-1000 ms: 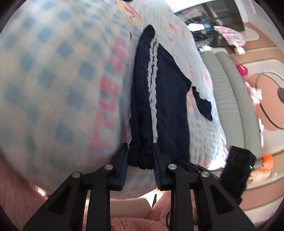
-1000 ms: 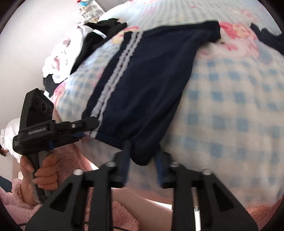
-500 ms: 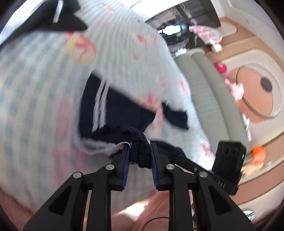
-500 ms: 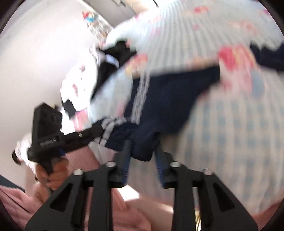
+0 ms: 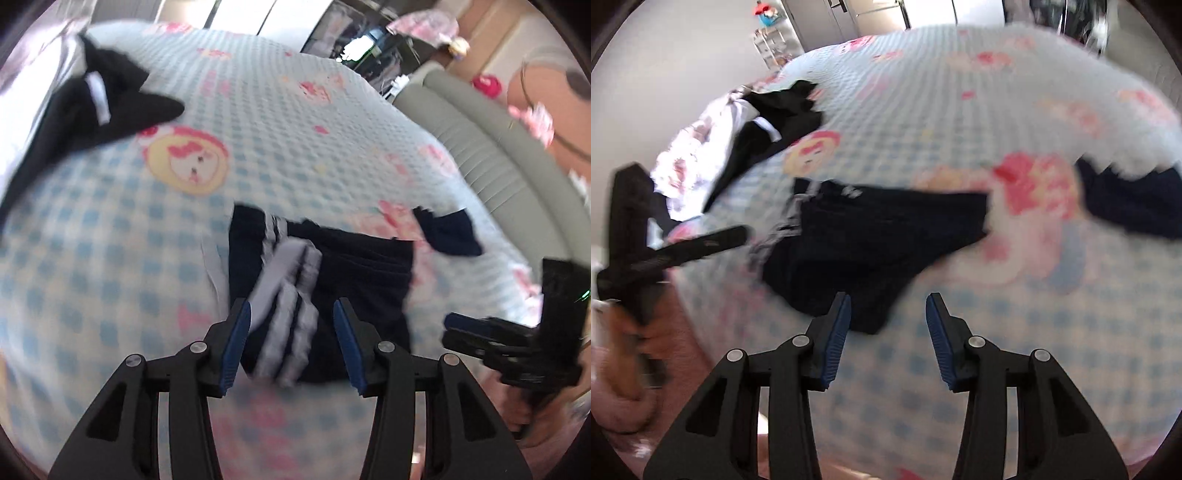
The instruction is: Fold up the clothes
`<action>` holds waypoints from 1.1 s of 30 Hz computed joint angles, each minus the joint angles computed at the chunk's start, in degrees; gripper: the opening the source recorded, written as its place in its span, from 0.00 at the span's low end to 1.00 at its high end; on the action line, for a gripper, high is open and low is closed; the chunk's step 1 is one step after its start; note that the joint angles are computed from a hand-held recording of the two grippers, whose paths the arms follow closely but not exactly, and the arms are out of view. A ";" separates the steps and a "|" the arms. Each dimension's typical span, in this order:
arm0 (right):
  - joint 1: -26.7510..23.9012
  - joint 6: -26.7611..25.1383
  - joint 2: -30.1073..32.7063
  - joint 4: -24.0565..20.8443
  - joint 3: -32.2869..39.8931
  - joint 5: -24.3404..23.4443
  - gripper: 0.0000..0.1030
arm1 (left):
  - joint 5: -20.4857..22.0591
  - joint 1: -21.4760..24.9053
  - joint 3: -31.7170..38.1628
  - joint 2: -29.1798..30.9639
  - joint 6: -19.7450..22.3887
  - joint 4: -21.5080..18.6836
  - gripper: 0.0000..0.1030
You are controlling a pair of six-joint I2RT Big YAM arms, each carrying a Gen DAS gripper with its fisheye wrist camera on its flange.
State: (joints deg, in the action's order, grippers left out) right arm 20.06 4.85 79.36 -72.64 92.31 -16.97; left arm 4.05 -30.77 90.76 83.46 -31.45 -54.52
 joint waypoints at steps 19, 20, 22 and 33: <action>2.39 0.17 11.89 7.58 10.69 1.77 0.46 | 1.34 2.11 -0.83 1.96 2.00 8.12 0.26; 2.20 0.77 12.78 5.92 11.73 2.38 0.47 | 1.56 2.42 -0.09 2.58 1.03 6.41 0.36; 1.75 1.87 13.11 3.70 12.17 3.09 0.47 | 2.18 2.97 -0.17 2.52 -0.82 5.22 0.38; -0.27 10.47 2.53 7.79 -7.32 -3.95 0.59 | 6.80 1.47 -8.14 -0.80 -5.50 3.15 0.53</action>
